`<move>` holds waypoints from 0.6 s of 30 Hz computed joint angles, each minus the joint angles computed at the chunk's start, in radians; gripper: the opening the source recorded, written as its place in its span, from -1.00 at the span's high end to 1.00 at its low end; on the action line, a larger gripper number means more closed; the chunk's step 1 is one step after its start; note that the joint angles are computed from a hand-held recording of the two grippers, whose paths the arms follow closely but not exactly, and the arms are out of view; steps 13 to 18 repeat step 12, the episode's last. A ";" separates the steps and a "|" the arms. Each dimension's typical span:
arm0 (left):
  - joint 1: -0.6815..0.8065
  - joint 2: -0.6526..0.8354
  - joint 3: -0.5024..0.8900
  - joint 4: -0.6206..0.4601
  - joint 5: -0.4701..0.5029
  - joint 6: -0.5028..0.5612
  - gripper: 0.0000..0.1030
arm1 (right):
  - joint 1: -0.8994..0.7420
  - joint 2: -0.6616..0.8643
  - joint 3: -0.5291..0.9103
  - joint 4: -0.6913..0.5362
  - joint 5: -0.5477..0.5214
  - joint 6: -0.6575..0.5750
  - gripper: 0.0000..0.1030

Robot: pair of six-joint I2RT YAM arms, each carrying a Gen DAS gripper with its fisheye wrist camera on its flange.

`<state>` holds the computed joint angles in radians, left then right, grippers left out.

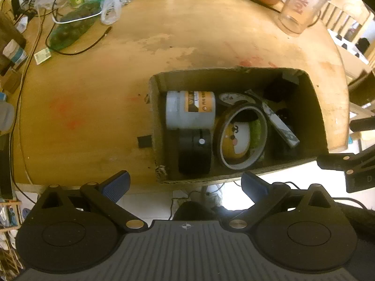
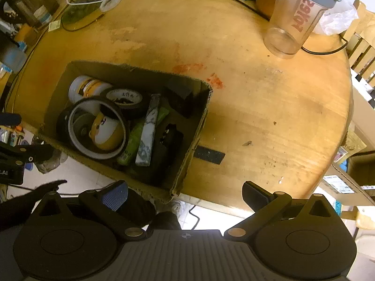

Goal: Organize objects

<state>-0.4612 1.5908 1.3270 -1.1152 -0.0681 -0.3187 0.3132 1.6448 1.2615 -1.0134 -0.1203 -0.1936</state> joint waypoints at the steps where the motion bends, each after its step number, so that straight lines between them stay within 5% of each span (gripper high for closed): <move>1: -0.004 0.001 0.001 -0.002 0.000 0.001 -1.00 | 0.000 -0.001 -0.001 -0.002 -0.001 0.000 -1.00; 18: 0.108 -0.031 -0.035 0.069 0.025 -0.005 -1.00 | -0.075 0.024 0.018 0.044 0.004 0.049 -1.00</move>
